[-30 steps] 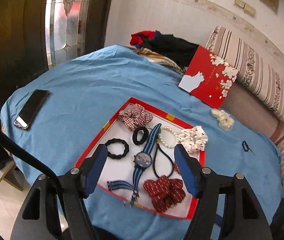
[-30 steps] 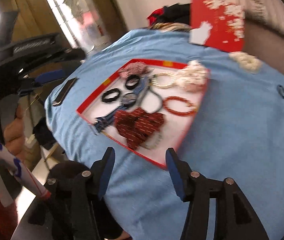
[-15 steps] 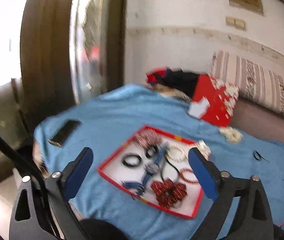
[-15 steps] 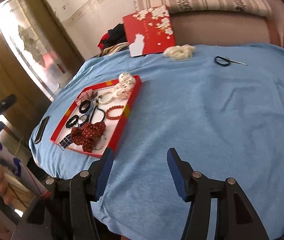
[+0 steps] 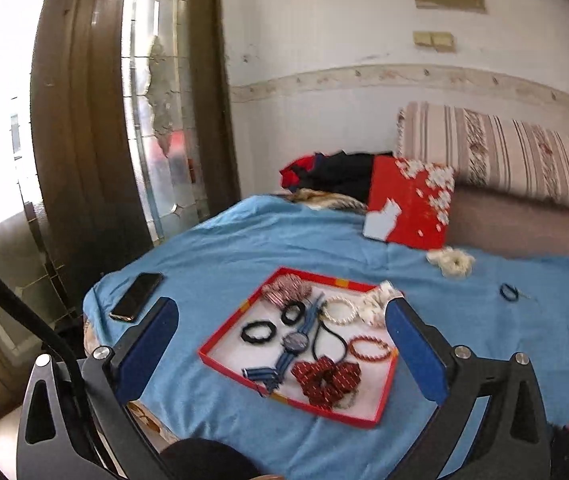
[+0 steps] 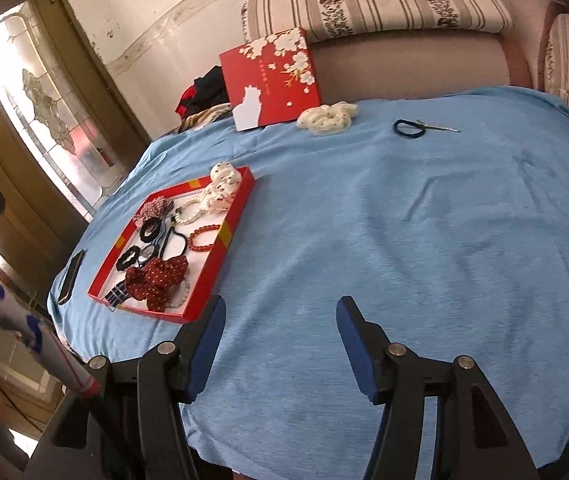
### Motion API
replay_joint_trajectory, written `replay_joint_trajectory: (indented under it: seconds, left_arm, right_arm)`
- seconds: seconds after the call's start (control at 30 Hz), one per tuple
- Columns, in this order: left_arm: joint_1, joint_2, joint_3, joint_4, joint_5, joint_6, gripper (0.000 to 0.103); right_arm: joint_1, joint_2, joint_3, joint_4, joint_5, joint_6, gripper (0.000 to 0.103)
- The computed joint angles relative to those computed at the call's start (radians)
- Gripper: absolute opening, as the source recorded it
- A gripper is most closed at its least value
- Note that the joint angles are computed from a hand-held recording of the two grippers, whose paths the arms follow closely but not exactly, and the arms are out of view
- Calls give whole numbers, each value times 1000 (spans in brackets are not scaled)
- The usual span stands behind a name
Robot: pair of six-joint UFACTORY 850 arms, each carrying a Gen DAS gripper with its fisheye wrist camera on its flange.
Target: Organize jewelry
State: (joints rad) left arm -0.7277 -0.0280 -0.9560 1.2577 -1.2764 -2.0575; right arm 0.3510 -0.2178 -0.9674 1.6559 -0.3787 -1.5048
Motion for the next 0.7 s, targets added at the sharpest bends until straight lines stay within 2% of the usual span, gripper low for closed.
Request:
replay_joint_trajectory:
  seconds: [0.43, 0.7]
  left_arm:
    - [55, -27, -9, -132, 213, 91, 103]
    - [85, -47, -4, -190, 224, 139, 103]
  right_arm:
    - [38, -2, 2, -24, 98, -13, 63]
    - [74, -14, -9, -99, 160, 30, 64]
